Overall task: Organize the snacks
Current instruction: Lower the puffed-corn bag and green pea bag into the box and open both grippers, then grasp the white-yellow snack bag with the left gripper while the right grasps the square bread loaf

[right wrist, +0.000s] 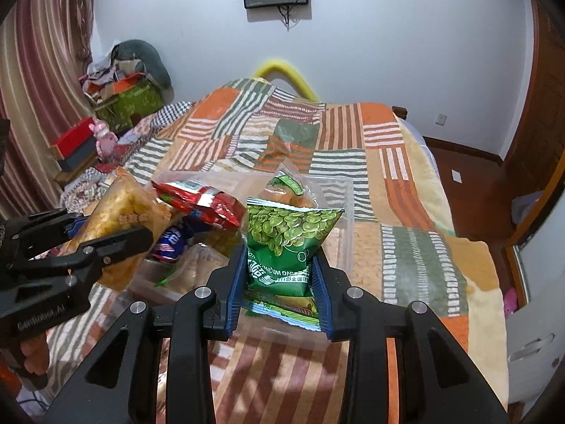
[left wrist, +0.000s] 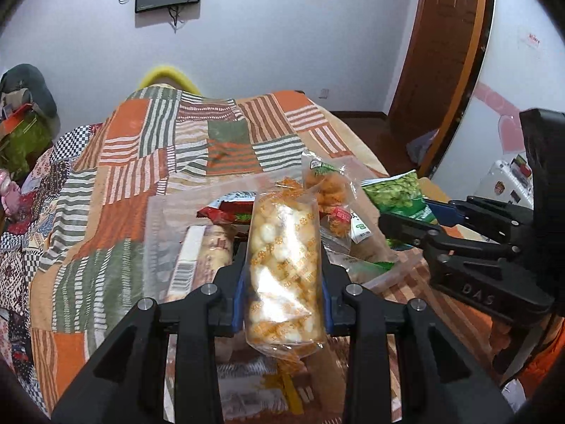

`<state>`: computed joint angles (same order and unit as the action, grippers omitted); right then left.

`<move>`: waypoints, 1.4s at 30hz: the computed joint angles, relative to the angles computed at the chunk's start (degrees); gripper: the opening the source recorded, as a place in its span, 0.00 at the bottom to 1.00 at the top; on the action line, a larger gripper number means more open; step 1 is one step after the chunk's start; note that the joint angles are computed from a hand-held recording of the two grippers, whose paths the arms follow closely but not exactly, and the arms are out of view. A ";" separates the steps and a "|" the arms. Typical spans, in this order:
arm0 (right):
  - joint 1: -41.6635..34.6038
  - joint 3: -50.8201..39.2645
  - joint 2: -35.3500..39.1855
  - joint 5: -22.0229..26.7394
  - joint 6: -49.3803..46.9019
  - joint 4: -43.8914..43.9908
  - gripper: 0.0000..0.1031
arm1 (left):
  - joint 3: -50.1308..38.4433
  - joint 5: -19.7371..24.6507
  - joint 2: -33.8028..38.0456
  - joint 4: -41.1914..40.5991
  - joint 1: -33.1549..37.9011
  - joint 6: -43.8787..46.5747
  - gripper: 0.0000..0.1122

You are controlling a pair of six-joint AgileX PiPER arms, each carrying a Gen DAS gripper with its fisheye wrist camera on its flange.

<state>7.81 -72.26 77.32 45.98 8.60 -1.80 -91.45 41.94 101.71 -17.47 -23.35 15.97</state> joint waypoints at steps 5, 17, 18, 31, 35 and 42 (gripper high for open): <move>-0.95 0.06 1.59 -0.15 -0.75 2.10 0.32 | -2.33 -0.09 2.88 1.55 -0.39 -1.69 0.29; -0.17 -0.87 -0.89 3.14 -1.11 1.46 0.41 | 0.29 1.39 -2.67 -2.03 2.15 0.76 0.32; -0.09 -0.71 -1.46 3.13 -1.05 1.37 0.44 | 1.24 1.40 -3.97 -2.13 2.26 1.25 0.32; 6.51 0.88 -9.57 6.90 5.06 -2.72 0.61 | 14.02 1.84 -19.28 -0.75 5.45 3.04 0.61; 9.97 1.99 -10.87 7.23 8.07 -5.26 0.70 | 17.78 2.72 -21.63 -1.56 7.22 4.31 0.64; 14.81 4.68 -10.26 6.54 12.99 -6.40 0.70 | 25.46 1.98 -24.31 -2.96 9.74 7.09 0.66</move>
